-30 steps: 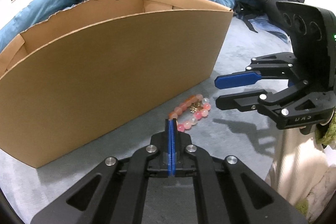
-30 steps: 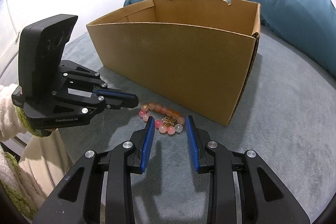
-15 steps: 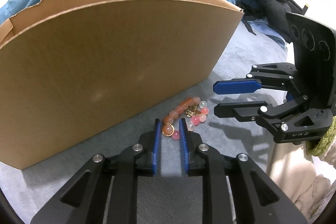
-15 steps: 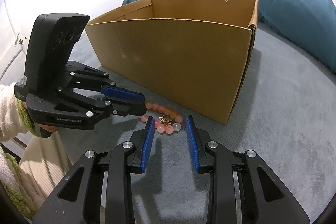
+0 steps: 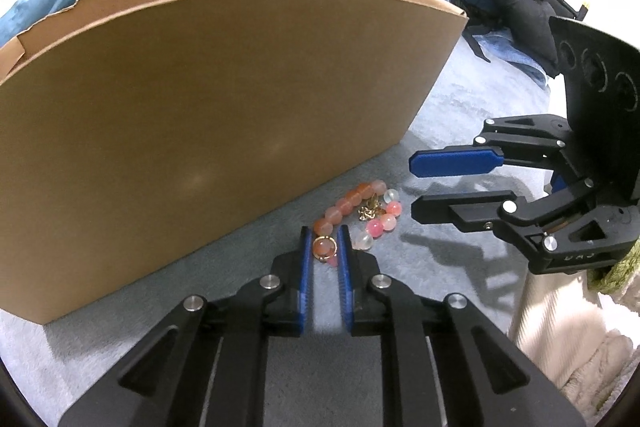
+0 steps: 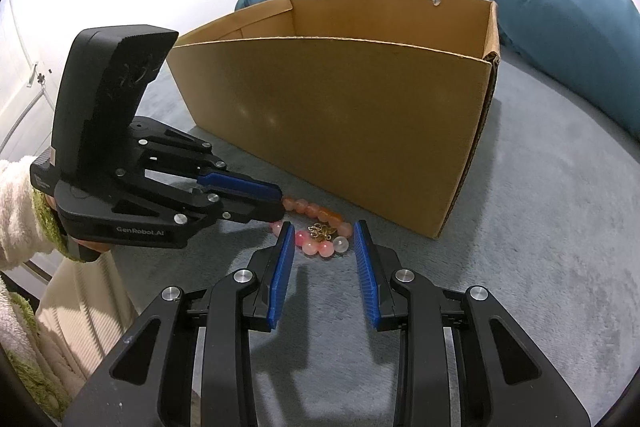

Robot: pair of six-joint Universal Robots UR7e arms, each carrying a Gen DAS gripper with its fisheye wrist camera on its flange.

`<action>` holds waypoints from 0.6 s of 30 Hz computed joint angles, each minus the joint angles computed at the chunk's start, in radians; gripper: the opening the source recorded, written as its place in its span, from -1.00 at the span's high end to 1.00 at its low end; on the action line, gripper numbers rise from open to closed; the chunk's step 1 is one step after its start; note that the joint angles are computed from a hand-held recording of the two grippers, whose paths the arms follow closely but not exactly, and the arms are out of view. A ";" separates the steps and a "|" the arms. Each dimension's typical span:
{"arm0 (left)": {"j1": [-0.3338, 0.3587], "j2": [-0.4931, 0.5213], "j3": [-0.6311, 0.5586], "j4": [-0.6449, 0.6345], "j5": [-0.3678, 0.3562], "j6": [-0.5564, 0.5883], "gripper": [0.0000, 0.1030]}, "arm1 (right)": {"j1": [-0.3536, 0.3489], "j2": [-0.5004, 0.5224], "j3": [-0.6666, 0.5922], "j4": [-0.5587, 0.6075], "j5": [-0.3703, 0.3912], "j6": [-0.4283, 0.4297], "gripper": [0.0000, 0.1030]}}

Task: Organize jewelry

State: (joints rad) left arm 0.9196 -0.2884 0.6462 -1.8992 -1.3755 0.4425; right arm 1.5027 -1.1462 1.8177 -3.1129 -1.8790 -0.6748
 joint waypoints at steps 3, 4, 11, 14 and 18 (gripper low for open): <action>0.001 -0.007 0.012 -0.012 0.003 -0.001 0.77 | 0.001 0.001 -0.001 0.001 -0.001 0.000 0.43; 0.001 -0.011 0.018 -0.015 0.004 -0.003 0.77 | 0.000 -0.001 0.001 0.001 0.000 -0.002 0.43; 0.000 -0.039 0.067 -0.056 0.022 -0.021 0.77 | 0.002 0.004 -0.002 -0.008 -0.012 0.000 0.43; -0.001 -0.049 0.086 -0.074 0.036 -0.023 0.77 | 0.003 0.013 -0.012 -0.007 -0.027 0.010 0.43; -0.005 -0.054 0.104 -0.099 0.056 -0.016 0.77 | -0.001 0.028 -0.038 0.015 -0.046 0.049 0.43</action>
